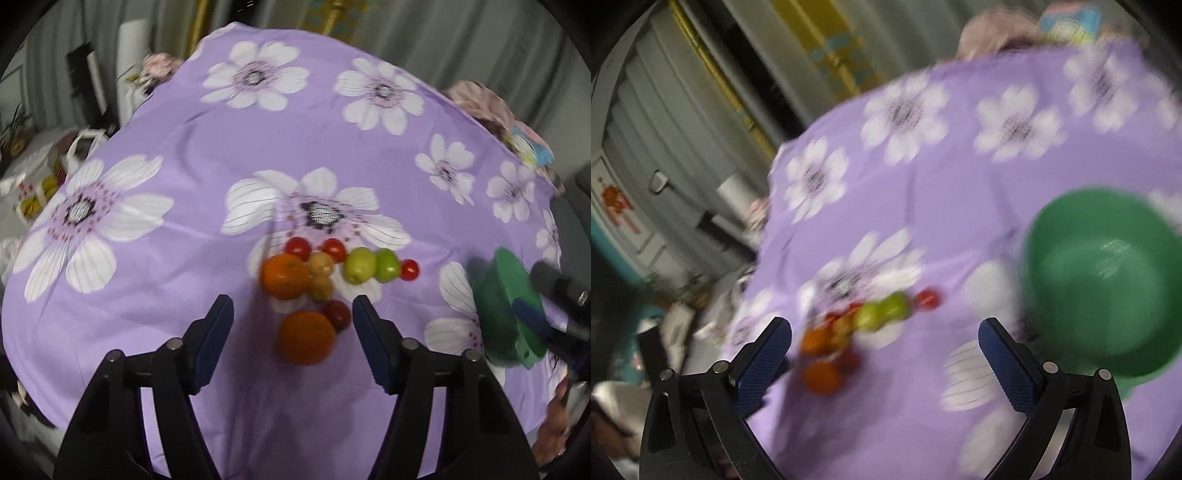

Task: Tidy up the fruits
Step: 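Move the right gripper toward the large orange near the fruit row, then close the right gripper around the large orange and lift it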

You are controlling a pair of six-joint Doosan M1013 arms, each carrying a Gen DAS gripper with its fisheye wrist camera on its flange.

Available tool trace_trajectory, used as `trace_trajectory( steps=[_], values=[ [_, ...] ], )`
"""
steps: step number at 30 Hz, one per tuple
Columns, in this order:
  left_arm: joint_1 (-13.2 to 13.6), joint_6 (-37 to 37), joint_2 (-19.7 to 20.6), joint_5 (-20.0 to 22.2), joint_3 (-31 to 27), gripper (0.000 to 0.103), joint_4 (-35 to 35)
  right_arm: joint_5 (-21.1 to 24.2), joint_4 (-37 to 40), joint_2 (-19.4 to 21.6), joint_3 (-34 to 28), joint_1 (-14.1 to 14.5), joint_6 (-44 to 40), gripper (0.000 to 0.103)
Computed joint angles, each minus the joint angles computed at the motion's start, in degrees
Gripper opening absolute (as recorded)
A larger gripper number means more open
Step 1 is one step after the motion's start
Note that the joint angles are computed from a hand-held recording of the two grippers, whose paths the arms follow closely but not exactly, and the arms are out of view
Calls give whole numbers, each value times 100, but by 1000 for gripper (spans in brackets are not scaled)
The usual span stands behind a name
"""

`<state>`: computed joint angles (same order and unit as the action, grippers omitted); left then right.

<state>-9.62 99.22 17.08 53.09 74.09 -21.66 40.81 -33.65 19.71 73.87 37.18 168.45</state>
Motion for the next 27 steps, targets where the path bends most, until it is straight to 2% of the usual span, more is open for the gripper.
trace_trajectory(
  steps=[2,3,6,8,13,16,20,22,24,27],
  values=[
    [122,-143,57,150,-88,60,-198,-242,1033,132,-153,-110,-799,86],
    [174,-190,79,200,-110,57,-300,-262,1601,233,-255,-155,-1208,79],
    [280,-512,140,316,-183,54,-319,-77,2888,533,-583,-249,-2028,57],
    [303,-657,152,328,-203,53,-223,2,3300,653,-719,-265,-2347,56],
    [370,-731,151,321,-217,53,-288,643,3146,1035,-1281,-168,-2328,56],
    [381,-740,143,301,-206,53,-267,907,3270,1165,-1452,-189,-2427,56],
    [380,-713,161,308,-219,53,-278,1384,3039,1348,-1747,-141,-2439,56],
    [372,-685,162,319,-224,53,-268,1476,3023,1416,-1834,-112,-2482,55],
    [362,-622,152,310,-213,53,-278,1468,2871,1433,-1854,-70,-2485,49],
    [349,-575,143,292,-201,53,-288,1570,2509,1393,-1819,-26,-2467,48]
  ],
)
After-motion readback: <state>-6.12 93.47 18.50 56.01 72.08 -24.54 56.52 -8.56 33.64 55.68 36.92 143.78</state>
